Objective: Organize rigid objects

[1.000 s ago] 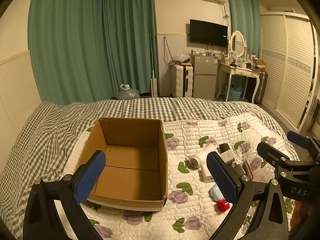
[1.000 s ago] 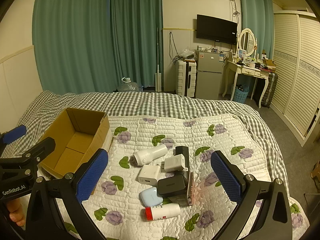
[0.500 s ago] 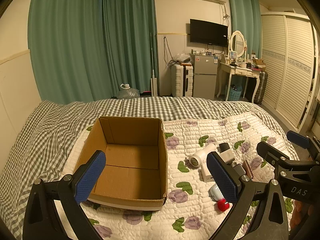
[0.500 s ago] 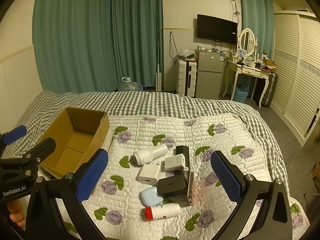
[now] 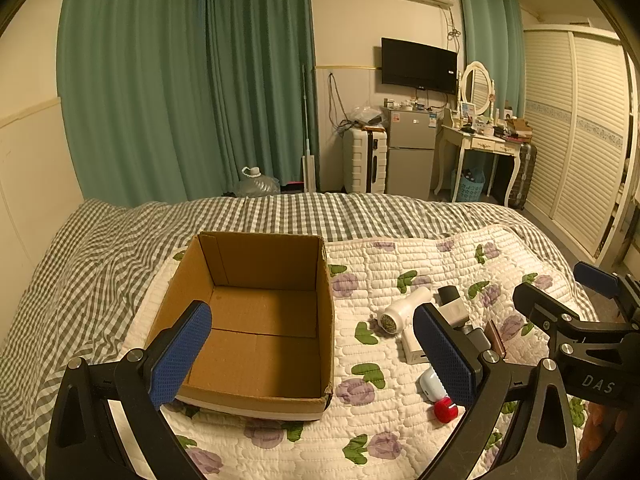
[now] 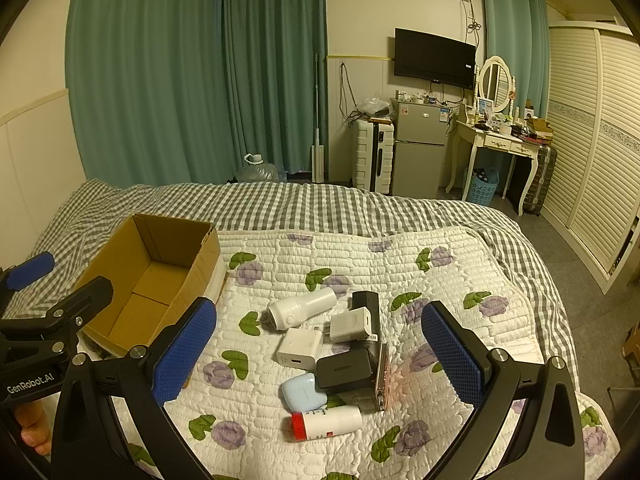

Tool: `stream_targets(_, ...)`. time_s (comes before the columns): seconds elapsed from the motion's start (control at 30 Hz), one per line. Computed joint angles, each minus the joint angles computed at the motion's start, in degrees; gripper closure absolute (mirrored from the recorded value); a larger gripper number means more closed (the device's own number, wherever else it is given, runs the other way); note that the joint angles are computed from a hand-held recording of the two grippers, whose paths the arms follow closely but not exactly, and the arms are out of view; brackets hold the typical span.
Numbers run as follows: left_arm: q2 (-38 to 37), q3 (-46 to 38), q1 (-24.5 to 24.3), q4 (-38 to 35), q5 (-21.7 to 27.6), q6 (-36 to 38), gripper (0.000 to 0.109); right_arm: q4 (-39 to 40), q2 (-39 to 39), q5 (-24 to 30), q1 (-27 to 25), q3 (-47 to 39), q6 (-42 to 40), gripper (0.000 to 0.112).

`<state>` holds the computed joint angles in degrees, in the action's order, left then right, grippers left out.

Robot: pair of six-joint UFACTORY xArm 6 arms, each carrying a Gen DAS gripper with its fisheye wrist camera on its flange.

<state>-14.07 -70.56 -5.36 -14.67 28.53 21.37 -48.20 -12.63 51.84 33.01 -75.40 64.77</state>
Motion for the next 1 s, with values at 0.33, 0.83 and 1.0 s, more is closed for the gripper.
stream_targets(0.33,-2.53,1.22,-2.7,2.12,-1.38,-3.09,0.006,0.71,-1.17,-0.11,0.03,0.91,-1.49,0.013)
stream_targets(0.83,1.91,6.35,-11.01,15.34,0.92,-16.23,0.006,19.15,-3.08,1.65,-9.67,6.32,-28.17,0.031)
stream_targets(1.0,4.68,7.63,-11.98,18.5,0.64,-19.67,0.006,26.18,-0.28,0.44,-12.07,7.66,-31.93,0.04)
